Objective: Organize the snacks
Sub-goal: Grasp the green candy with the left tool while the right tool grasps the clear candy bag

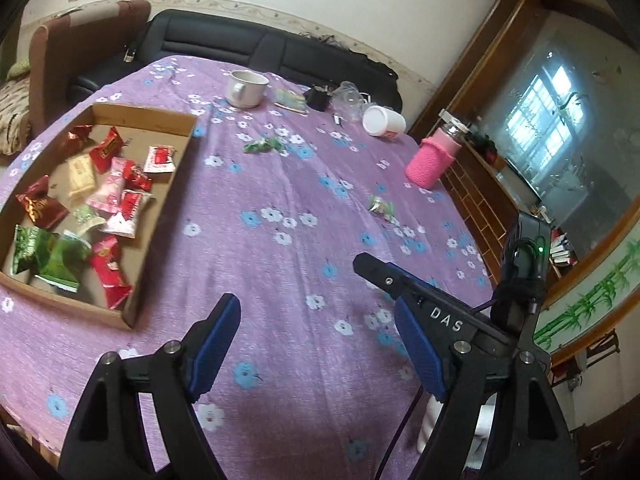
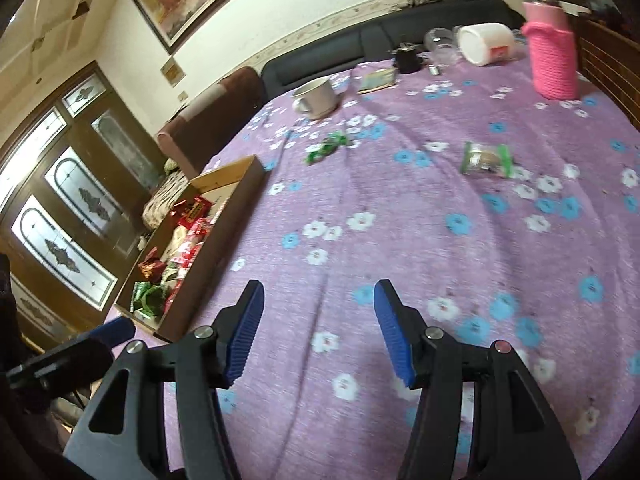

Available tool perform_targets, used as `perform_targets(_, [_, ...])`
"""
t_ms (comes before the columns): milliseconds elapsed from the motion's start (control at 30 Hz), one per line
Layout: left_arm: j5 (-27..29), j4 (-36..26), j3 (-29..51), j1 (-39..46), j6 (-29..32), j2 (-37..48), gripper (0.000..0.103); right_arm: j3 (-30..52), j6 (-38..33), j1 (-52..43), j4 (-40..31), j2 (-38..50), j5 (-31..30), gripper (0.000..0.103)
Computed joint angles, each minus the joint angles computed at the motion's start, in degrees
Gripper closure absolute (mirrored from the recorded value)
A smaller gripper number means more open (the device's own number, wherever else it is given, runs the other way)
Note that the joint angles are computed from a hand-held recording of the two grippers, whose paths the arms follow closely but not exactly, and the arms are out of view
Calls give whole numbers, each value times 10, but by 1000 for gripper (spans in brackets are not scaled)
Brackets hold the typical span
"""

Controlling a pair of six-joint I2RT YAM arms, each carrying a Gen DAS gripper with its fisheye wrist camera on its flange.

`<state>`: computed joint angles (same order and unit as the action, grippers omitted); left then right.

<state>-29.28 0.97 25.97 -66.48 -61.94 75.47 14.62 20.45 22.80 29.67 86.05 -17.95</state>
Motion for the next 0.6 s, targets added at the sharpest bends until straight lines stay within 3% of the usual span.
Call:
perform_targets(300, [66,34,26,63,80,32,24,-8,-66,-129,-82,-66,-35,44])
perform_targets(467, [83,1,56,146,149,25,24,59,-126,-231,-140,-47,-46,41])
perform_targets(600, [131,-35,119,234,218,67,24,147,-129,-260,-158,33,-43,39])
